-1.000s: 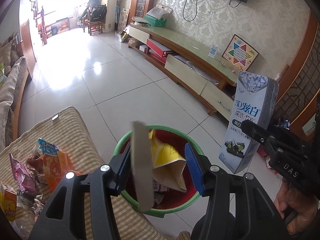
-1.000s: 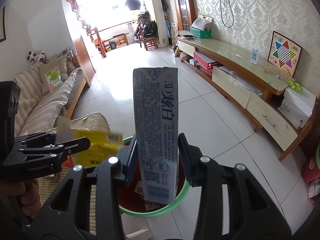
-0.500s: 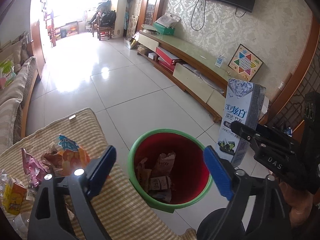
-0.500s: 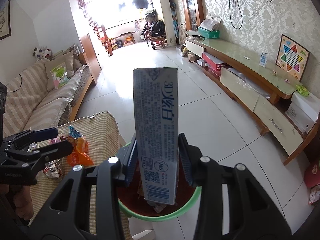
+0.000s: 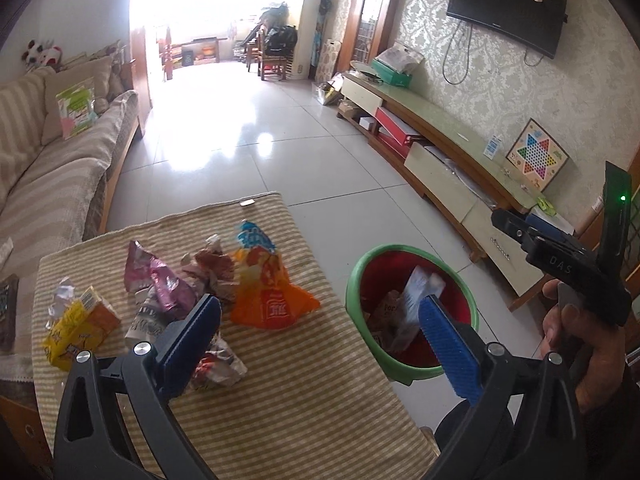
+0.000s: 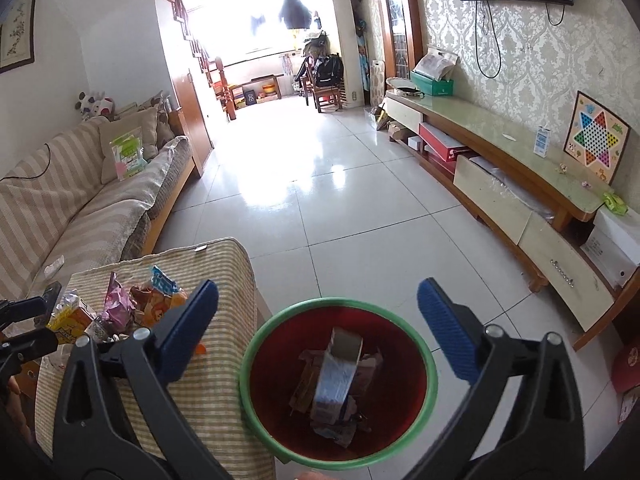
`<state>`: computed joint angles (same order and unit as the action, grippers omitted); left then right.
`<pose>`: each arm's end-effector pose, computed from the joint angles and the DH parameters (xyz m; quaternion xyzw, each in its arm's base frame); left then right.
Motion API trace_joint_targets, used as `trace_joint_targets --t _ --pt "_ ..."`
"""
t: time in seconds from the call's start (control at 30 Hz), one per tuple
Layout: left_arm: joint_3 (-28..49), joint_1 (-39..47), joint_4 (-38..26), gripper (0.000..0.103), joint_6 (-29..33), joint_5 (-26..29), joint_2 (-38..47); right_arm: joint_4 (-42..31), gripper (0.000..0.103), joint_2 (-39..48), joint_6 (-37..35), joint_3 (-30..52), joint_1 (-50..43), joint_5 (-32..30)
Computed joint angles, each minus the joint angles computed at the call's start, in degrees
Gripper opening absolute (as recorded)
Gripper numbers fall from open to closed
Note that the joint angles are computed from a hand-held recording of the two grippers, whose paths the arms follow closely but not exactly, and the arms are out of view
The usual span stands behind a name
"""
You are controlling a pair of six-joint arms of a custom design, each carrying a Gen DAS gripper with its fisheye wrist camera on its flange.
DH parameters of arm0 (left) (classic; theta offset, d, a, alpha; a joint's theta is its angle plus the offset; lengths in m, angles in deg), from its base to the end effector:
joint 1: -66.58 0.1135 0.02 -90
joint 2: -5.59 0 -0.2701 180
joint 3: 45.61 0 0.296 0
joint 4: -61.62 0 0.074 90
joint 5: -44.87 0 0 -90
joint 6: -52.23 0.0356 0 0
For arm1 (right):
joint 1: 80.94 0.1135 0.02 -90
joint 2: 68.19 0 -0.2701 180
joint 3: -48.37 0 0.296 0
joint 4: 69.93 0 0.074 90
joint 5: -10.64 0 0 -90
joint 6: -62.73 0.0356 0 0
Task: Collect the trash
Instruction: 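Move both grippers back over the trash on the table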
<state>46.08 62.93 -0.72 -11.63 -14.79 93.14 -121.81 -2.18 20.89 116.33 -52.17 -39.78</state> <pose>0.3570 -0.0408 0.3157 0.3079 0.8786 -0.1953 0.3084 0.2487 0.1107 0.2927 0.2632 0.8518 -0.0485 0.4503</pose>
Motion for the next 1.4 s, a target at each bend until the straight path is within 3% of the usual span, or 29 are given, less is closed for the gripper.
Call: trace_joint_targets --t 0.33,0.8,1.1,1.4 --pt "0.86 6.25 -0.84 0.095 1.33 3.39 0.5 -5.7 0.098 5.7 2.64 7.15 3.76 2.82" --pt "7.67 23.41 -4.47 0.095 6.74 9.8 7.05 -8.65 0.098 25.92 1.06 28.16 12.74 4.34" --pt "13.47 32.32 -4.63 0.095 8.79 8.55 16.58 -9.75 0.098 39.47 -0.01 40.09 17.0 0.79" --pt "16.88 32.88 -5.14 0.095 14.78 3.3 23.93 -9.82 0.098 47.5 -1.29 46.75 18.0 -3.96"
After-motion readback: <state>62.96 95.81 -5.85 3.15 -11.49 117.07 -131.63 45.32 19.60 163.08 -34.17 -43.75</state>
